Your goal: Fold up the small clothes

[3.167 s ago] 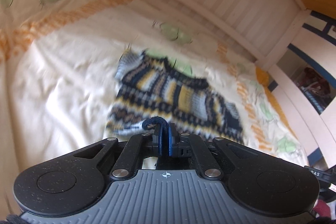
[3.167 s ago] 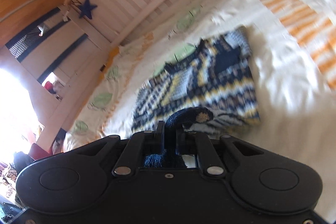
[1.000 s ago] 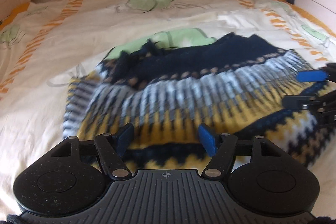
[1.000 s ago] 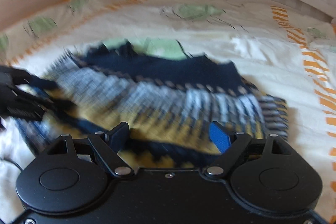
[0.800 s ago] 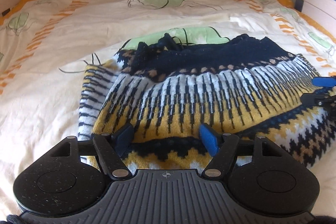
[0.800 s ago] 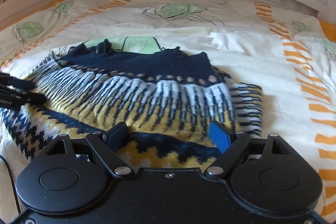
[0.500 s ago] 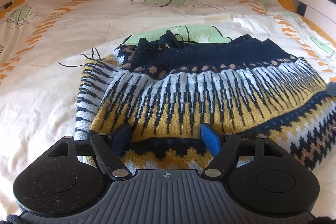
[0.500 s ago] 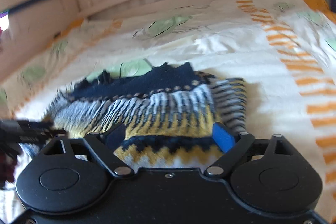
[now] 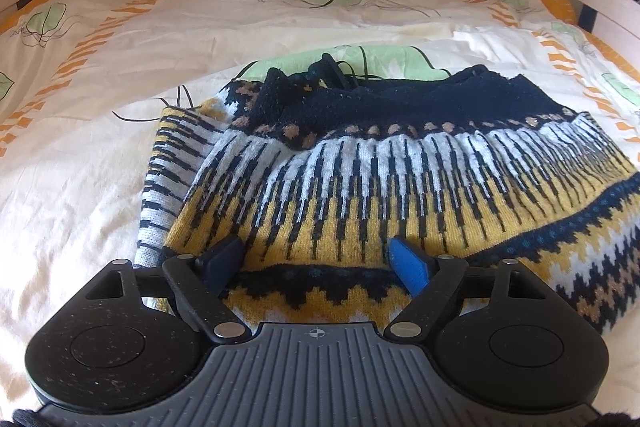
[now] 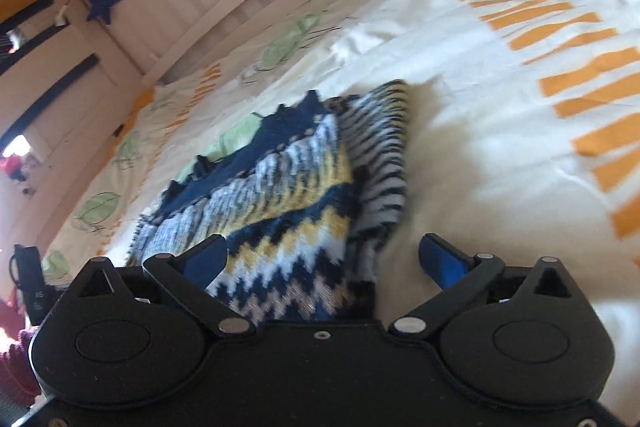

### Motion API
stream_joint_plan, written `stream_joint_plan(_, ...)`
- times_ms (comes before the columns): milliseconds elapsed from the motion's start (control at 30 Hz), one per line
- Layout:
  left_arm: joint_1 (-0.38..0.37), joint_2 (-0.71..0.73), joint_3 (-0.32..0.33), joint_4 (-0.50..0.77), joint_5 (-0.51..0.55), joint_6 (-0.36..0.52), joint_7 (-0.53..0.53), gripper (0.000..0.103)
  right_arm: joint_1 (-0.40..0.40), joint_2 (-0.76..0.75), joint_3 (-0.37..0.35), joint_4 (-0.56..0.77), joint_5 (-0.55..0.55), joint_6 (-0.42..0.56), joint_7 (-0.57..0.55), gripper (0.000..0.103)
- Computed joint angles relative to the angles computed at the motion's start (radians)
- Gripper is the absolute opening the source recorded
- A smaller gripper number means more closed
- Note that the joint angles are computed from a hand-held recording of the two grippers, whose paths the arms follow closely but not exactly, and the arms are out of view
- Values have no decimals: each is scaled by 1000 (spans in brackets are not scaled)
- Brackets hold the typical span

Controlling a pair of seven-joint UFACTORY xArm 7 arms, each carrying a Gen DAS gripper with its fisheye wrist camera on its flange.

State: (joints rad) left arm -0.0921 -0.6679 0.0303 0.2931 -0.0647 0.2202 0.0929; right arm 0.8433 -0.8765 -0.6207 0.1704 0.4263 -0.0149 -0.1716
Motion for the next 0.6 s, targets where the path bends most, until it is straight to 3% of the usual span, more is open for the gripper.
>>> stream_joint_plan(100,11,9,-16,16,6,22,-16,82,167,2,-165,48,1,-30,-70,103)
stream_joint_plan(233,14,13,-16,51,8,83,-25,81,278,-1,-276,79,-9,-75,-107,103)
stream_joint_plan(400,32,-5,-53,123,10,217,-96,80,320,-95,-367,33,-55,-144,-155,103)
stream_joint_plan(600,30,88,-125,217,31,215,-219,80,310,-88,-360,26,-85,-152,-135,103)
